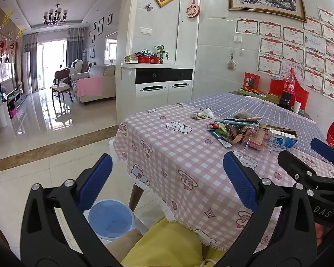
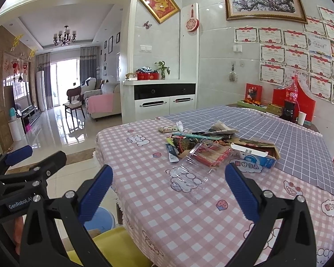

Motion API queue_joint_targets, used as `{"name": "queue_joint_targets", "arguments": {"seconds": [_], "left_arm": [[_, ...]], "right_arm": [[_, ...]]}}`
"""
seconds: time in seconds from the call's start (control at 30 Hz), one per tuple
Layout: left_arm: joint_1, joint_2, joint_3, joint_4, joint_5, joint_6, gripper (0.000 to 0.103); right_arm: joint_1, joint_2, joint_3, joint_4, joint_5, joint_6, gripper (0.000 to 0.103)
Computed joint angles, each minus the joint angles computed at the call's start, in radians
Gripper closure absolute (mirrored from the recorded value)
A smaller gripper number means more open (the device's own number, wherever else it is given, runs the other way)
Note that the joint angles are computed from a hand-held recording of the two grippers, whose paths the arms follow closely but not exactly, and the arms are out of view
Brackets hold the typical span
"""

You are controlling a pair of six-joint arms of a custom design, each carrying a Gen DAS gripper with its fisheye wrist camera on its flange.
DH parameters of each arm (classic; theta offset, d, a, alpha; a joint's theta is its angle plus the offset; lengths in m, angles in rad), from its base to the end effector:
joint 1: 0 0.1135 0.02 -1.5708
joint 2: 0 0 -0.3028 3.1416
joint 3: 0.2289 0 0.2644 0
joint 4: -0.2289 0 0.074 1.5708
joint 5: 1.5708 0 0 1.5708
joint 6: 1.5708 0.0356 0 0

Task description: Collect trash

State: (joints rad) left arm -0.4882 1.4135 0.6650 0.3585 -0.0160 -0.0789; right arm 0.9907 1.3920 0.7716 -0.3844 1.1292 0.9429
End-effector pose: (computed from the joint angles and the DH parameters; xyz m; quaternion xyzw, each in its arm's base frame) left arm 0.2683 -0.1418 0.2396 0.1645 0.8143 -0.1494 0.5363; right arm 0.1685 0.1985 0.2353 0.1300 0.8145 -0.0976 0.5569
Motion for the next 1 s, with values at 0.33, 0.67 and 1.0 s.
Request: {"name": "queue_joint_targets", "arguments": {"seconds": [0.33, 0.67, 1.0], "left_arm": [[0.0, -0.004, -0.008, 0.006, -0.001, -0.005, 0.006], [-0.007, -0.007, -0.014, 0.015, -0.007, -0.002, 0.006], [-0.01, -0.009, -0.006, 0.001, -0.004, -0.002, 0.006]], "right_arm": [[0.001, 0.001, 0.004, -0.007, -0.002, 0.008, 0.004], [-0.004, -0.02, -0.018, 0.019, -0.019, 0.006, 0.004], [-0.003, -0.037, -0.037, 0.035, -0.032, -0.004, 0.004]]}}
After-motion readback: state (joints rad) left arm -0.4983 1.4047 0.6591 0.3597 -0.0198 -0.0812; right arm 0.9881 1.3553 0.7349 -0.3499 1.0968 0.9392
